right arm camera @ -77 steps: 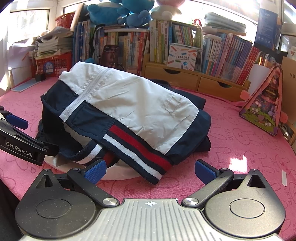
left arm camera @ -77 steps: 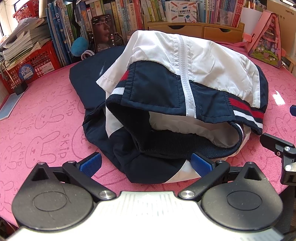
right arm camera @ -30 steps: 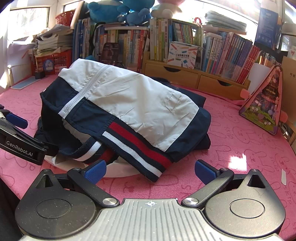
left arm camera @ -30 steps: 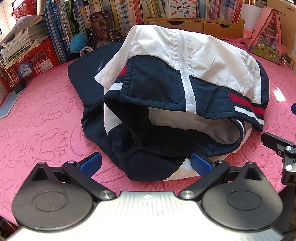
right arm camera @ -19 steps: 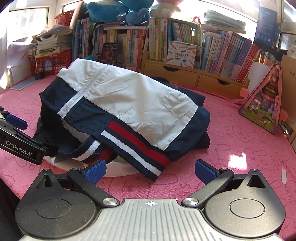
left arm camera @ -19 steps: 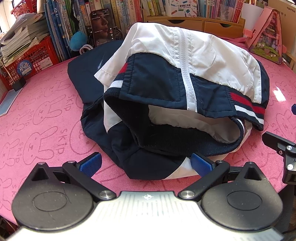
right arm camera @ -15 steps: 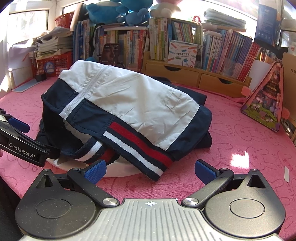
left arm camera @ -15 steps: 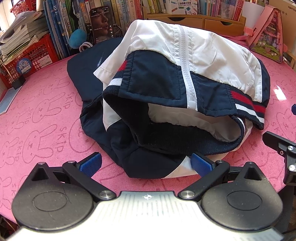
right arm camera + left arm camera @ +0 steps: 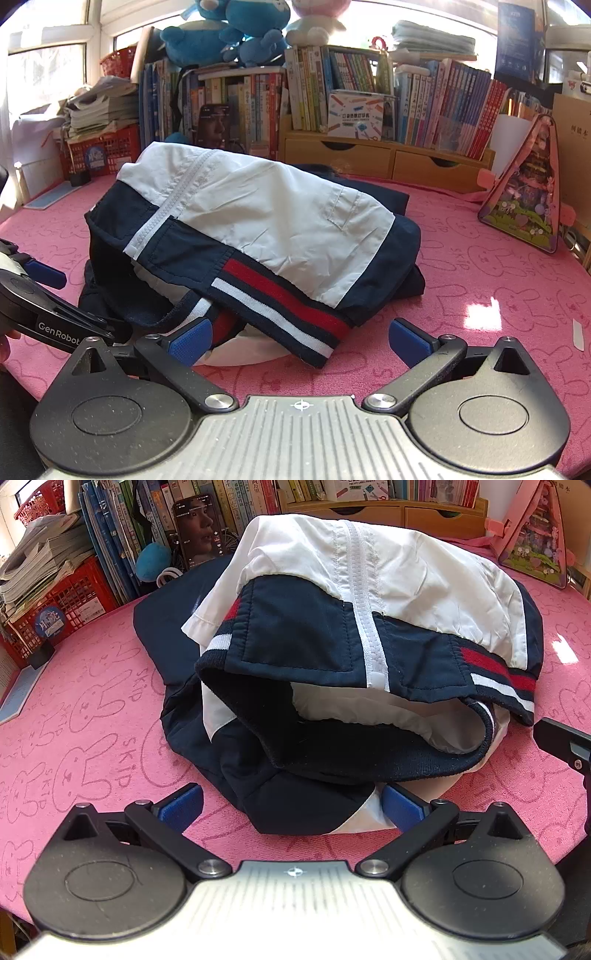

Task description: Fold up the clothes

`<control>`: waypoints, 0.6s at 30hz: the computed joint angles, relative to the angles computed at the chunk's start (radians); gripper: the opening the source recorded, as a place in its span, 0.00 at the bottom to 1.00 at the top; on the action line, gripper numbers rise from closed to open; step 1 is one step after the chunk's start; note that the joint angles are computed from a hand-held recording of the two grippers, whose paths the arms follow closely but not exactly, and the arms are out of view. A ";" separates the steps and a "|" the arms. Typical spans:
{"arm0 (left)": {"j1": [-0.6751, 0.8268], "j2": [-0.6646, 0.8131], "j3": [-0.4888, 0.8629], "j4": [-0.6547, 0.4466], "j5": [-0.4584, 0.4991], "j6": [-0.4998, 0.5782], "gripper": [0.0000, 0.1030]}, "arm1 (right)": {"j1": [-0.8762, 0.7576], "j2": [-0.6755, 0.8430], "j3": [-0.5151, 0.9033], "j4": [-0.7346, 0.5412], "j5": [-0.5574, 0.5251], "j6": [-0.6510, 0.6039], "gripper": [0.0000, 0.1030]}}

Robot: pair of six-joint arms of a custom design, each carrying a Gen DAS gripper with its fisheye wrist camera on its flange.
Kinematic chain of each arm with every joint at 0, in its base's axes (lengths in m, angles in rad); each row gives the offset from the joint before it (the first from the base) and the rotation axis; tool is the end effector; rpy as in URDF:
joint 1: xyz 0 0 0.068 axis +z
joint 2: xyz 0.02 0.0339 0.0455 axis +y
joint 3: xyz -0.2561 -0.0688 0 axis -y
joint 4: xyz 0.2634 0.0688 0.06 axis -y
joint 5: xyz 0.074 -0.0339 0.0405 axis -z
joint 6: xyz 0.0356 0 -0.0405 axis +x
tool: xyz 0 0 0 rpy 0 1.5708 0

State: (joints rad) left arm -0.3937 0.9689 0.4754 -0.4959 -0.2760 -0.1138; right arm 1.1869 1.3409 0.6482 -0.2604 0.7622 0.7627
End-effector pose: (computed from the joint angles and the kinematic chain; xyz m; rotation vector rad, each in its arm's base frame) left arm 0.1837 -0.0658 0.1622 0.2468 2.4991 0.1489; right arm 0.1203 0.2323 0.1595 -0.1869 2.1948 0.0855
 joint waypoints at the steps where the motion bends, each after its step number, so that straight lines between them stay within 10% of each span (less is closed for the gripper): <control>1: 0.009 -0.003 0.000 0.001 0.012 0.002 1.00 | -0.001 0.001 0.001 -0.007 0.002 0.008 1.00; 11: 0.081 -0.022 -0.003 -0.003 0.108 0.006 1.00 | 0.026 -0.124 -0.195 0.293 0.023 -0.024 1.00; 18: 0.114 -0.027 0.002 -0.010 0.167 -0.013 1.00 | 0.028 -0.077 -0.130 0.196 0.021 -0.093 1.00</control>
State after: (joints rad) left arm -0.2801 0.9422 0.4778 -0.5059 -0.1094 -0.1267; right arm 1.2145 1.2638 0.5181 -0.0640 0.7831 0.6695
